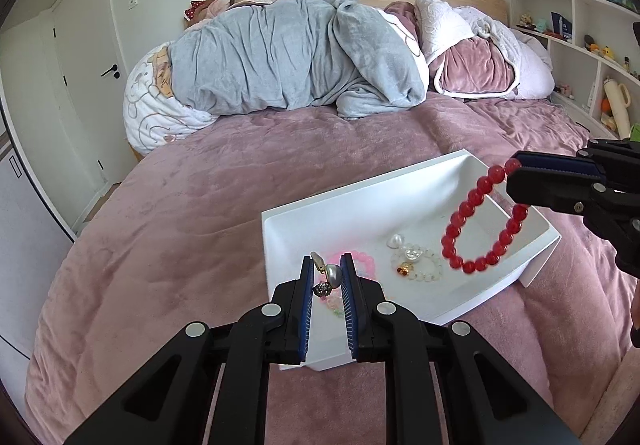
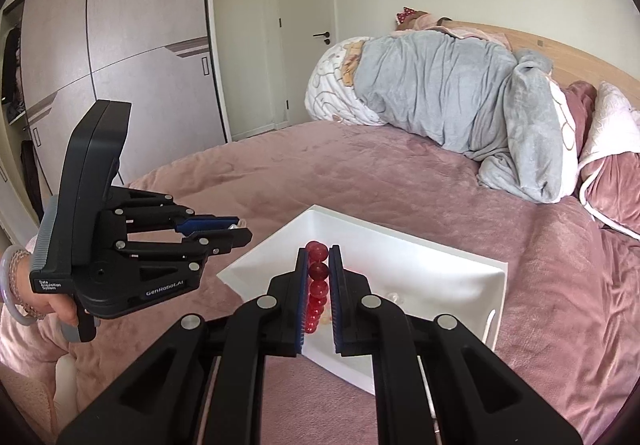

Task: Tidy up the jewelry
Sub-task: 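Carry the earring and red bracelet into the white box and open both tools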

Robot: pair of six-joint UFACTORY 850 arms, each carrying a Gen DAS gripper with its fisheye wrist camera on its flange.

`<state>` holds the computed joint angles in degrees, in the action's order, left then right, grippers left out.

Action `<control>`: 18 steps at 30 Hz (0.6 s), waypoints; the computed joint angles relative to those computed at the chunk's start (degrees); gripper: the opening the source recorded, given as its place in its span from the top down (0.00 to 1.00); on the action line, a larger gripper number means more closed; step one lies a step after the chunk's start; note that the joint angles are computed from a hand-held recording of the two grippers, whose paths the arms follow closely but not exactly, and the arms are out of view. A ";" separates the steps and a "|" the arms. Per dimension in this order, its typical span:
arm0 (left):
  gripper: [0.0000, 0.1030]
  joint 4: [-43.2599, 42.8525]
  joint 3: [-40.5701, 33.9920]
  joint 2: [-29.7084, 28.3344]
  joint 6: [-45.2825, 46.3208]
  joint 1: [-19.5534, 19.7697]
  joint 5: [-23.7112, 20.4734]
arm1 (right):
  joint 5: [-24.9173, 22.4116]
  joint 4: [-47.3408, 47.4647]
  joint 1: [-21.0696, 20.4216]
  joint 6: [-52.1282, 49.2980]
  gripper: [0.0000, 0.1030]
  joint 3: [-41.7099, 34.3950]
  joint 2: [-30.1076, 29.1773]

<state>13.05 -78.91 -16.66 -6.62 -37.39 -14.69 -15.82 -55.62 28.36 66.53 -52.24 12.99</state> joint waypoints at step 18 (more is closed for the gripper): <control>0.82 -9.34 -12.76 -11.59 -5.15 -1.12 -3.61 | 2.21 3.44 -6.62 -1.77 0.89 1.32 -2.37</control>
<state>3.71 -91.67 -28.24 -11.77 -38.51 -18.30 -13.61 -52.18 21.73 64.76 -50.92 10.62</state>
